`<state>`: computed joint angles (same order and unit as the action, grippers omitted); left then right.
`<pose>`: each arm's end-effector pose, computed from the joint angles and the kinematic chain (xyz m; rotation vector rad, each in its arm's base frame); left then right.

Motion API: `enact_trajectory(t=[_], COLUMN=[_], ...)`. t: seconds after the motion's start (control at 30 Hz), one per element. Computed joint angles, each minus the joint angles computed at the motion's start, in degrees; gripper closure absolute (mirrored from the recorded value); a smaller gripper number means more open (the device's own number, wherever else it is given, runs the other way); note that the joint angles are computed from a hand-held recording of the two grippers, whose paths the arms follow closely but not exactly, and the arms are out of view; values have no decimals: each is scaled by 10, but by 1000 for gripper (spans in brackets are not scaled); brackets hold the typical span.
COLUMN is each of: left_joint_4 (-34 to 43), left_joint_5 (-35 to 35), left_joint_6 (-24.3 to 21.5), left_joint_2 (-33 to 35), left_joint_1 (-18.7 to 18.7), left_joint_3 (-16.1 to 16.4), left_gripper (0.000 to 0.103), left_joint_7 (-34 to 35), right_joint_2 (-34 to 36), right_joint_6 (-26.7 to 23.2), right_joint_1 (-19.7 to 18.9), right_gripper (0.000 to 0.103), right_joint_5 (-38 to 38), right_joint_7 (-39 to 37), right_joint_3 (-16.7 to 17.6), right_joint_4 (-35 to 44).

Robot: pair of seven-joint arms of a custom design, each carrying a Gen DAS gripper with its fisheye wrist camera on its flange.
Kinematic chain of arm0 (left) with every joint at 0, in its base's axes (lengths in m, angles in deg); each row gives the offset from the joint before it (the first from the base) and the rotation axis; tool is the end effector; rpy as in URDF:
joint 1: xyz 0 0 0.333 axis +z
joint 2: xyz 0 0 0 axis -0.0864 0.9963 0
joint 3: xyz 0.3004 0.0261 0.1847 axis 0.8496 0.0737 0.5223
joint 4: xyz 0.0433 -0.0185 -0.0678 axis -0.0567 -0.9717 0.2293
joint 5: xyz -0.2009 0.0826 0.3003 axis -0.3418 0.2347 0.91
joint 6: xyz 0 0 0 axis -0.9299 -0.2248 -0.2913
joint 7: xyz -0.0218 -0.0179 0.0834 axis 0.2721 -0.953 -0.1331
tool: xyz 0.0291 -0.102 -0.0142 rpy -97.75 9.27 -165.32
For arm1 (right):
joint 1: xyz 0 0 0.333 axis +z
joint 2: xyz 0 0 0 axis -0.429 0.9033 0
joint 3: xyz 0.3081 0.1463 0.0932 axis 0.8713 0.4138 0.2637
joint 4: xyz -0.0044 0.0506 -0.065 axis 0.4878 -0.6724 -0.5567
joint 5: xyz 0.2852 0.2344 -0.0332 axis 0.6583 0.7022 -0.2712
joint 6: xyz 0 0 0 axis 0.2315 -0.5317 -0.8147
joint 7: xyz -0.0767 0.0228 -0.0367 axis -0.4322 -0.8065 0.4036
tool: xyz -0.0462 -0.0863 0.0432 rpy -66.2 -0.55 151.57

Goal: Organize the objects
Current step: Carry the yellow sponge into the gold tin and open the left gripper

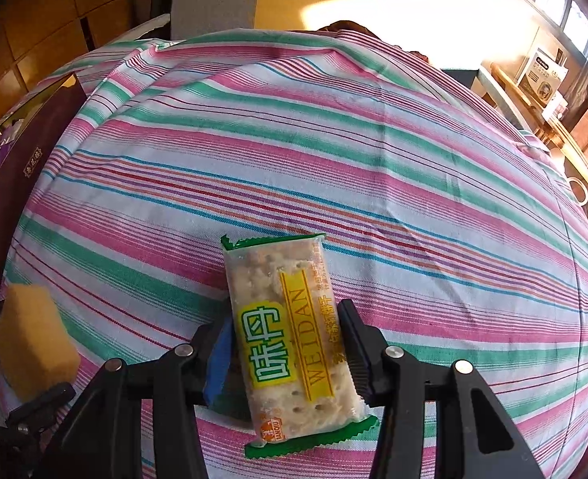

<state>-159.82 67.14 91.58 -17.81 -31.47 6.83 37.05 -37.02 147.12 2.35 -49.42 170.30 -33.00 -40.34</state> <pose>0.6552 -0.4137 0.3868 -0.9083 2.6404 -0.8329 0.6649 0.3627 0.4030 -1.8655 2.1541 -0.5607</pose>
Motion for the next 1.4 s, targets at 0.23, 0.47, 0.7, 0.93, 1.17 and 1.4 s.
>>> enact_trajectory(t=[0.23,0.47,0.7,0.93,1.17,1.4], left_joint_4=[-17,-77,-120,-109,-52,-43], left_joint_5=[-6,-45,-124,-170,-146,-159], left_joint_6=[8,43,77,70,50,16], left_joint_2=[-12,-56,-107,-132,-108,-95], left_joint_1=[7,38,85,113,143,198], left_joint_3=[-8,-38,-77,-42,33,-8], left_gripper=[45,45,45,44,44,44], left_joint_7=[14,59,122,76,-88,-94], right_joint_2=[22,35,49,51,59,59], right_joint_6=[-50,-72,-88,-82,-85,-85], right_joint_1=[26,39,49,49,49,53], right_gripper=[55,55,55,55,55,55], right_joint_5=[-34,-55,-73,-80,-83,-86], right_joint_7=[-9,-17,-25,-24,-27,-16], right_joint_3=[-16,-24,-32,-35,-38,-40], right_joint_4=[44,68,88,85,94,93])
